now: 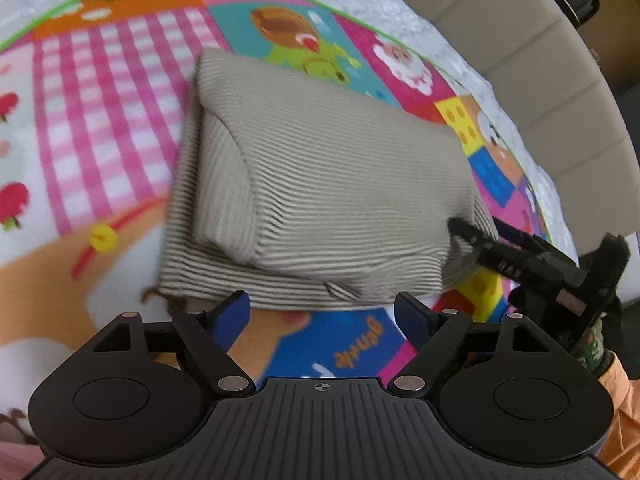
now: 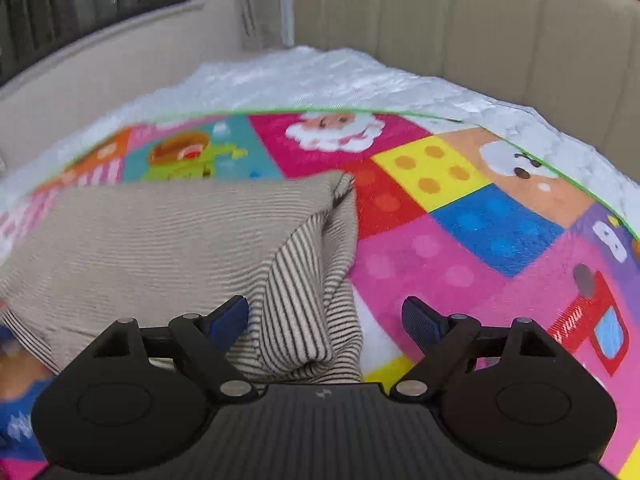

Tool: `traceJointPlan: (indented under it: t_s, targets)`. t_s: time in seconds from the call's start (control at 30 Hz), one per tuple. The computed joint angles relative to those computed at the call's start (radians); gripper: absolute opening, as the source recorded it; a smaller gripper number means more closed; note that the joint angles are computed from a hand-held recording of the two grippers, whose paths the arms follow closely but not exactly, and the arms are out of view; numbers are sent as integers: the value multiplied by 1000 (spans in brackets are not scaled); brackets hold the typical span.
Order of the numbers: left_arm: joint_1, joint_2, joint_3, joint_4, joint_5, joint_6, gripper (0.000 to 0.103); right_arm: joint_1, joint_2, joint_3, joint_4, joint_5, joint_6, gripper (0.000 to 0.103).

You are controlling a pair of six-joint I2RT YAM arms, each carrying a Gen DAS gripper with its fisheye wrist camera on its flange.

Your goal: Fold clothes

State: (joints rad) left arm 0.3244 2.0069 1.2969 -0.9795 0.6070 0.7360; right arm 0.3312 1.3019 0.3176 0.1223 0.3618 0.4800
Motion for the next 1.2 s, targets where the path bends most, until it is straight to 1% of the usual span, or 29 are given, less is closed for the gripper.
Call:
traceJointPlan:
  t_s: [0.1, 0.17, 0.2, 0.23, 0.3, 0.37, 0.43, 0.57, 0.63, 0.73, 0.8, 0.93, 1.0, 1.07, 1.17, 1.2]
  targets:
    - [-24, 24, -15, 30, -6, -49, 85, -23, -57, -18, 1, -23, -9, 85]
    - [-34, 55, -7, 41, -2, -91, 85, -31, -67, -22, 11, -34, -45, 79]
    - [-38, 69, -1, 47, 2, -109, 85, -27, -65, -21, 18, -28, -68, 70]
    - [-41, 86, 8, 49, 8, -127, 87, -22, -57, -17, 22, -16, -83, 67]
    - [-50, 126, 38, 45, 23, -162, 90, -26, -57, -16, 36, -18, -81, 67]
    - [-54, 160, 78, 27, 47, -183, 92, -47, -75, -16, 42, -47, -63, 67]
    - [-60, 189, 119, 21, 69, -206, 92, -66, -92, -6, 29, -79, -53, 68]
    - [-74, 278, 244, 5, 119, -292, 92, -65, -99, 25, -2, -86, -69, 68]
    - [-88, 308, 299, 23, 131, -328, 92, -66, -95, 41, -14, -88, -73, 69]
    - [-112, 332, 350, 98, 139, -387, 92, -70, -64, 81, -37, -85, -84, 72]
    - [-121, 342, 363, 162, 153, -419, 92, -75, -37, 115, -56, -76, -103, 75]
    - [-114, 383, 409, 197, 187, -437, 92, -135, 32, 189, -56, -95, -172, 77]
    - [-112, 400, 436, 182, 198, -418, 92, -189, 101, 243, -39, -134, -203, 77]
    - [-112, 408, 451, 165, 201, -397, 92, -235, 193, 314, -17, -162, -206, 77]
    - [-110, 418, 476, 137, 198, -365, 93, -282, 354, 452, -5, -201, -199, 77]
    - [-109, 420, 482, 129, 195, -353, 93, -295, 421, 512, -23, -233, -199, 78]
